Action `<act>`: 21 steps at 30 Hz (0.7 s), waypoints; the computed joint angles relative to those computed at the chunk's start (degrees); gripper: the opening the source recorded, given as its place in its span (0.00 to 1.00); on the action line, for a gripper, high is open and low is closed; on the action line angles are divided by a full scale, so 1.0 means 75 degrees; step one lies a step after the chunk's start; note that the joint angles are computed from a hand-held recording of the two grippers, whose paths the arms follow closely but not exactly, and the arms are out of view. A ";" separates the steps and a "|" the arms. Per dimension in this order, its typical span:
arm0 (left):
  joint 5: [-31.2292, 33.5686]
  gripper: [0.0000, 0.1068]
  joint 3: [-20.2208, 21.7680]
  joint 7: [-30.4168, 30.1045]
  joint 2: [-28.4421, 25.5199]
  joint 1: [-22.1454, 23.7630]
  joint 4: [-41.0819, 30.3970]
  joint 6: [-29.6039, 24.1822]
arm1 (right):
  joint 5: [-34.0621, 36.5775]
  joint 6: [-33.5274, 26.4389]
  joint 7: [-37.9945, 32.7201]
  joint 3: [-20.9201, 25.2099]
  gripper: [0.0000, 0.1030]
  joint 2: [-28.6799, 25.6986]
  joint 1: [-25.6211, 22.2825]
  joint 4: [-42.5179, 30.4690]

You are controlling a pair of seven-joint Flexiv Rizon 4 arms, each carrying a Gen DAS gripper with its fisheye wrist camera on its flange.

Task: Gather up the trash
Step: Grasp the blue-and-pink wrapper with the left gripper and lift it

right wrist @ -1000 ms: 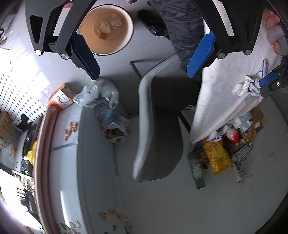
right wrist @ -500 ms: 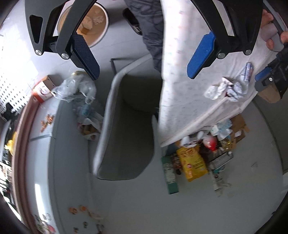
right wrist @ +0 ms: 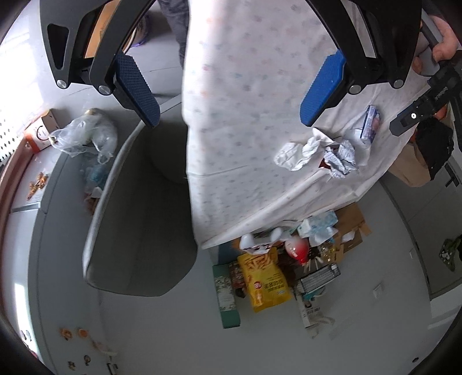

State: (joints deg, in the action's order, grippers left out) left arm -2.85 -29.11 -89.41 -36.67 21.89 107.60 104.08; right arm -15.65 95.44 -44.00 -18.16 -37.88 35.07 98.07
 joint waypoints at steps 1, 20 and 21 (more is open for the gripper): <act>-0.0029 0.92 0.0107 0.0000 -0.0005 -0.0022 -0.0022 -0.0021 | -0.0022 -0.0049 -0.0026 0.0081 0.93 -0.0033 -0.0049 -0.0074; -0.1142 0.92 0.2803 0.0148 -0.0518 -0.1820 -0.1244 -0.1314 | -0.0484 -0.1167 -0.0464 0.1914 0.92 -0.1021 -0.1258 -0.1965; -0.1490 0.92 0.2953 0.0372 -0.0554 -0.1996 -0.1273 -0.1361 | -0.0472 -0.1181 -0.0475 0.1952 0.92 -0.1041 -0.1289 -0.1997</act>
